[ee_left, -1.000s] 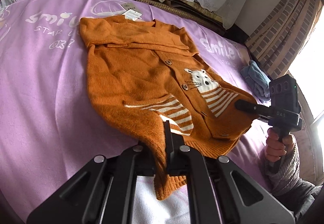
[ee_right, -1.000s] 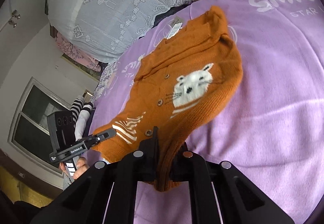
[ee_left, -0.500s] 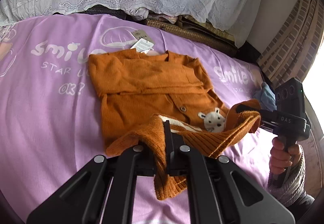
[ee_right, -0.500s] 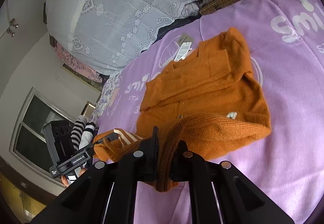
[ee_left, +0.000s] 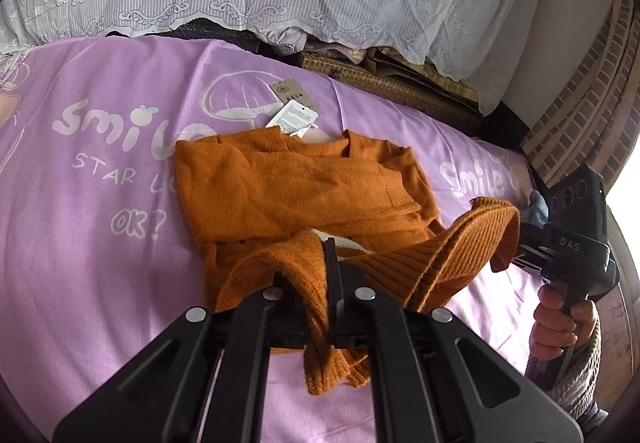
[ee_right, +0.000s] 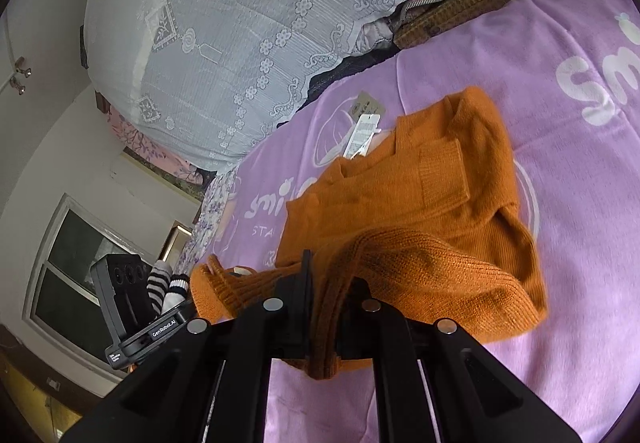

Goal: Fold small clothes
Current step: 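Lay the hem down near the collar and open both tools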

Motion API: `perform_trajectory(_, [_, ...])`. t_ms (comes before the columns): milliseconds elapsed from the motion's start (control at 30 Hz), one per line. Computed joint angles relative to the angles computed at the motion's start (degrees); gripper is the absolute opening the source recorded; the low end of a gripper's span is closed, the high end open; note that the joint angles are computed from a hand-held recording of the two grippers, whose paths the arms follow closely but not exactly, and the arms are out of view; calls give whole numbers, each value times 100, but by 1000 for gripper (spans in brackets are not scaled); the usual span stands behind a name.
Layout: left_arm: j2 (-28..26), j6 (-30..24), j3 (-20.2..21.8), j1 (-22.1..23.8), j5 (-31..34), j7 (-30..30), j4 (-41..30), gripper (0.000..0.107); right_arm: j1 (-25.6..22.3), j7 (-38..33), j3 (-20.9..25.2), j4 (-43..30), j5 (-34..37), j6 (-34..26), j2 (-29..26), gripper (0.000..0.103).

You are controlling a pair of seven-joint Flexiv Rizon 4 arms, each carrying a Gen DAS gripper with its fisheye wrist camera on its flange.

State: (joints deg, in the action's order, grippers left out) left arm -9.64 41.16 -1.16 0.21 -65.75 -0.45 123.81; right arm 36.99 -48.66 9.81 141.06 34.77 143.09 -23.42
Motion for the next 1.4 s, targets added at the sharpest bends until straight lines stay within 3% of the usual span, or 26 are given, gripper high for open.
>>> perform_trajectory(633, [-934, 700, -457, -82, -166, -706, -947, 5, -1301, 870, -239, -477, -1604, -3, -560, 9])
perform_trajectory(1033, [-1735, 978, -675, 67, 620, -1646, -1517, 7, -1989, 1776, -184, -730, -2400, 183, -1352, 10])
perform_trajectory(1133, [-1831, 735, -759, 238, 750, -1815, -1632, 8, -2013, 1876, -219, -739, -2477, 250, -1457, 15])
perform_trajectory(1167, [-1825, 660, -774, 284, 772, -1836, -1640, 8, -2051, 1912, -193, -717, -2550, 358, -1483, 22])
perform_trajectory(1200, [-1790, 572, -785, 339, 769, -1815, -1624, 11, -2077, 1935, -170, -682, -2610, 490, -1498, 25])
perform_trajectory(1300, [-1561, 713, -808, 399, 476, -1521, -1402, 43, -1871, 1771, -241, -515, -2425, 625, -1328, 42])
perform_trajectory(1333, [-1479, 728, -812, 415, 326, -1390, -1326, 49, -1763, 1667, -274, -434, -2324, 593, -1222, 45])
perform_trajectory(1400, [-1320, 742, -774, 413, 87, -1149, -1191, 50, -1572, 1503, -314, -325, -2096, 493, -1065, 46])
